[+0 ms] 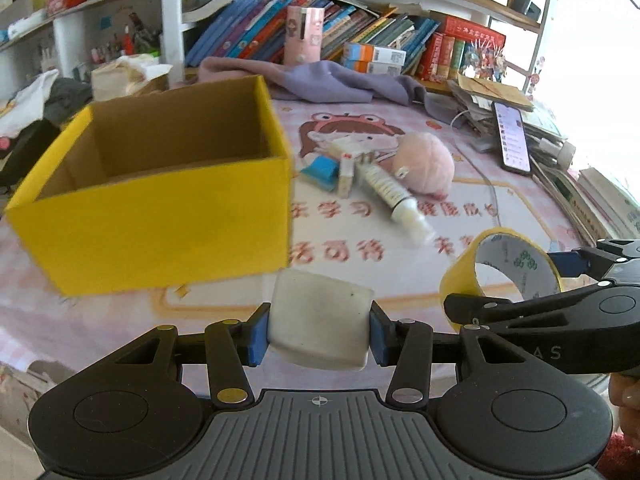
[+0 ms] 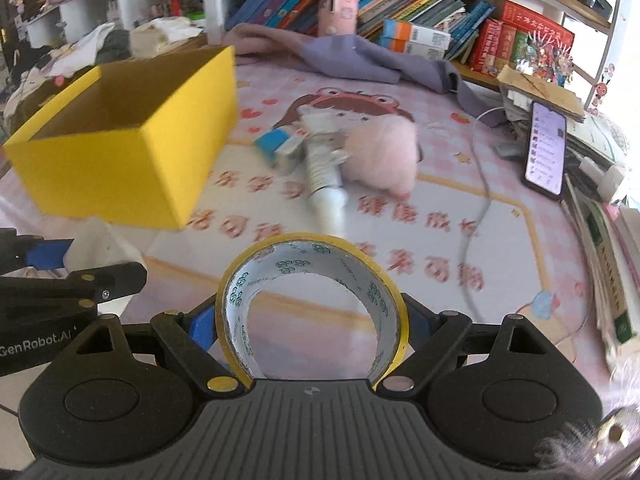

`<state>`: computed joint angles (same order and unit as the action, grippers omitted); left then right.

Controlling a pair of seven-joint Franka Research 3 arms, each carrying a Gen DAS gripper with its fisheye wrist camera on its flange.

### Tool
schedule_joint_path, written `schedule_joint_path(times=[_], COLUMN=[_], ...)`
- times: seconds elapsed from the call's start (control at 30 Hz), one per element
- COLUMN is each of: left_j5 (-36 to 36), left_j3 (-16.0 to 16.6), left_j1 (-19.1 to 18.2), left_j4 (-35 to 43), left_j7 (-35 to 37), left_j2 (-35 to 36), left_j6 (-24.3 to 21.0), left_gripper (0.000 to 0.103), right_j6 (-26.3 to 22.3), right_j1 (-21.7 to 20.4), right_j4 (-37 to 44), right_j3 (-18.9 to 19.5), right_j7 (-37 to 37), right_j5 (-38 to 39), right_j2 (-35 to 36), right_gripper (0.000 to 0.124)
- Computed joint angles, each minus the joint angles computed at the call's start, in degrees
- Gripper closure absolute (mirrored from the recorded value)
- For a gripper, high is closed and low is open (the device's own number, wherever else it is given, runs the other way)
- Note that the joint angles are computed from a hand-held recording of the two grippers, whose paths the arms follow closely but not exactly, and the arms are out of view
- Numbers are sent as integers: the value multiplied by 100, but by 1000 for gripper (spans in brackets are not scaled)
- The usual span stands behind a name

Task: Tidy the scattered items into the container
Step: 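Close the left tool on the soap bar while the right tool hooks the tape roll, then carry the soap bar and tape roll with both tools over the yellow box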

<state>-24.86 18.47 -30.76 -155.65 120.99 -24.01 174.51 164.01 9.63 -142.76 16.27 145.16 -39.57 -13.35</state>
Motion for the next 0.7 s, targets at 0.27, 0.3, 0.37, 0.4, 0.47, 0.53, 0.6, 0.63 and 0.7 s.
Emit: schedule_joint_path(times=[0.27, 0.3, 0.37, 0.4, 0.47, 0.53, 0.6, 0.63, 0.7], left_j5=[435, 490, 578, 614, 676, 733, 775, 791, 818], left_j3=[88, 107, 163, 189, 247, 319, 404, 442, 507], left_j1=[705, 783, 908, 970, 1080, 1166, 1222, 1240, 1262], left_j4=[-563, -623, -728, -770, -840, -889, -914, -922, -940], left_j7=[200, 219, 257, 261, 256, 256, 268, 276, 289], left_j2=[-842, -947, -1122, -1199, -1326, -1429, -1504, -1535, -1593], left_j6=[-320, -357, -388, -395, -393, -398, -404, -397, -378], left_gripper=[57, 57, 57, 57, 57, 57, 57, 57, 57], right_j6=[-227, -258, -315, -348, -397, -444, -472, -497, -551], right_j1=[323, 372, 463, 513, 621, 732, 844, 893, 995], right_j4=[12, 39, 86, 120, 185, 265, 326, 378, 451], right_j3=[430, 449, 506, 528, 551, 554, 519, 517, 503], right_j7=[900, 978, 1182, 1263, 1389, 1462, 1488, 1506, 1563], right_j5=[-272, -303, -417, -471, -585, -684, -759, -808, -905], right_j2=[-42, -36, -37, -30, -5, 38, 73, 107, 147], right_gripper=[37, 37, 37, 37, 37, 37, 37, 37, 37])
